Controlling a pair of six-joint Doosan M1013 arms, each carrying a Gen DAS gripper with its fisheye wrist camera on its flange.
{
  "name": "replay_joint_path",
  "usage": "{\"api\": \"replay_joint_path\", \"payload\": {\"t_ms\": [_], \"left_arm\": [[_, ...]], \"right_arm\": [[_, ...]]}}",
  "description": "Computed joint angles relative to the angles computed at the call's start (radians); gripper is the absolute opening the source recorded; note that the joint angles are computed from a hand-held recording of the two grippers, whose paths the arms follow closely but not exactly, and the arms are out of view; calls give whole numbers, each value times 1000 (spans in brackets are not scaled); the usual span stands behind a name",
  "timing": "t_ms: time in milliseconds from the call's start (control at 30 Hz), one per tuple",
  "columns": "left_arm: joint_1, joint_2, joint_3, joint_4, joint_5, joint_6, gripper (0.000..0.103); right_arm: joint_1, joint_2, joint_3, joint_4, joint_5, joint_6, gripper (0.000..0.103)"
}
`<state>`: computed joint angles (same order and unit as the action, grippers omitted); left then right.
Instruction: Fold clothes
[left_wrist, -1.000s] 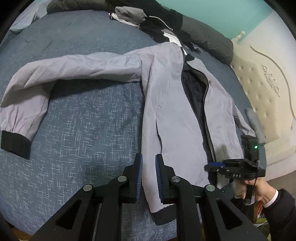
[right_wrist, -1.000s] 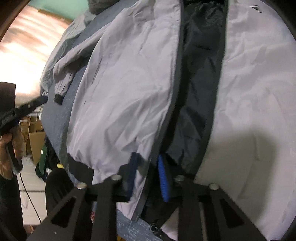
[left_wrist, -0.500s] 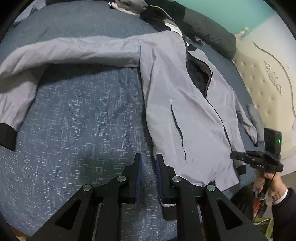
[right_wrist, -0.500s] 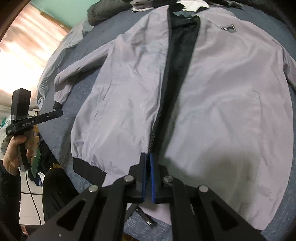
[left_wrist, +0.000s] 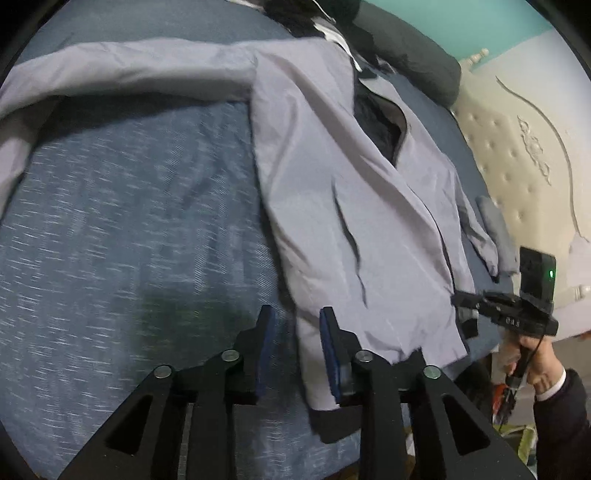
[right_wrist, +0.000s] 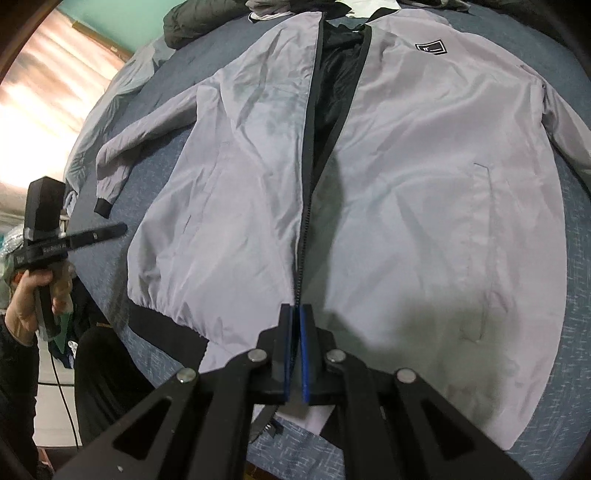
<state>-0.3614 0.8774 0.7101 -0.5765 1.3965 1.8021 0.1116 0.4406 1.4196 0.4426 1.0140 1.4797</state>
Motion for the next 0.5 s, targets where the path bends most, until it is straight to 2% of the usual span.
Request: {"api": "replay_joint_path", "payload": {"t_ms": [67, 267, 500], "left_arm": [[-8, -3, 7, 4, 10, 15, 38], [-19, -7, 31, 0, 23, 19, 39], [-20, -1, 32, -38, 32, 4, 42]], "right_arm": [[0, 3, 0, -24, 11, 4, 3], [2, 4, 0, -88, 13, 78, 3], [0, -4, 3, -86, 9, 55, 3]]}}
